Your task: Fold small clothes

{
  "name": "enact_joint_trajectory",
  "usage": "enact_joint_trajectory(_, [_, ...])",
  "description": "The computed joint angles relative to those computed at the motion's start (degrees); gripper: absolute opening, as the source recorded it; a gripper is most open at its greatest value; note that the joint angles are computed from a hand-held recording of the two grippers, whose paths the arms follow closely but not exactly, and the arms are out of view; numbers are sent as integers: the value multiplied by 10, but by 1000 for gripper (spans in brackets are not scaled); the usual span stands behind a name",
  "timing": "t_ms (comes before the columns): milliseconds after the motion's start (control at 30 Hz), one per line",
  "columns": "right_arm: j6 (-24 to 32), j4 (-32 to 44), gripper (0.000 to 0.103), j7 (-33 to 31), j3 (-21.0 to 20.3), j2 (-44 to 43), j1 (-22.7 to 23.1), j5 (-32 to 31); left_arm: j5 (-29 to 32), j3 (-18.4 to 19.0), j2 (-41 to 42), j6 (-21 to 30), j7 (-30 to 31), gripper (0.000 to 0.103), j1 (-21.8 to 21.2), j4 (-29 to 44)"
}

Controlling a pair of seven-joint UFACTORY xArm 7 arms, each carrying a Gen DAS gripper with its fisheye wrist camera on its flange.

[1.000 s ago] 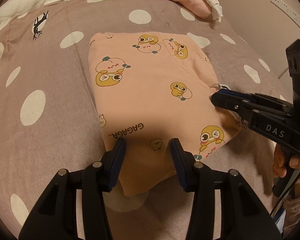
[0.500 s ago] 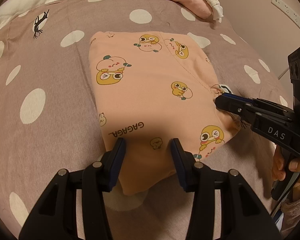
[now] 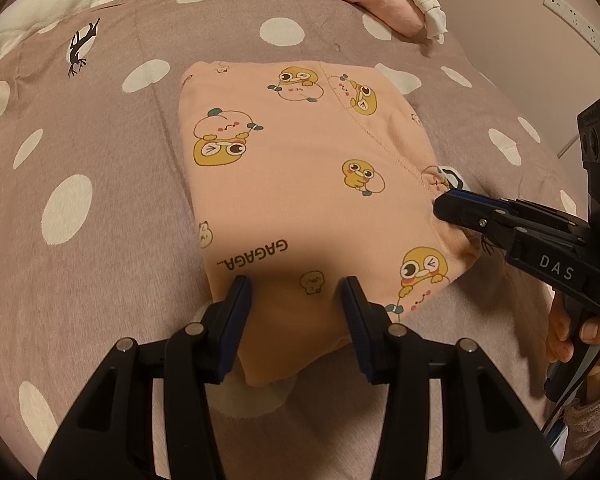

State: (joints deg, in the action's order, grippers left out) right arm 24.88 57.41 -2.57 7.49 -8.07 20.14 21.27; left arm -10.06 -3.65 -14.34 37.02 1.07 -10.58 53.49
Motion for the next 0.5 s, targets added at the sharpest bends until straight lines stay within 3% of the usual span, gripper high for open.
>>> enact_joint_trajectory(233, [10, -5, 16, 34, 4, -3, -10, -32, 1, 0, -1, 1, -2, 46, 0, -1])
enact_joint_trajectory(367, [12, -11, 18, 15, -7, -5, -4, 8, 1, 1, -1, 1, 1, 46, 0, -3])
enact_joint_trajectory(500, [13, -9, 18, 27, -1, -5, -8, -12, 0, 1, -1, 3, 3, 47, 0, -2])
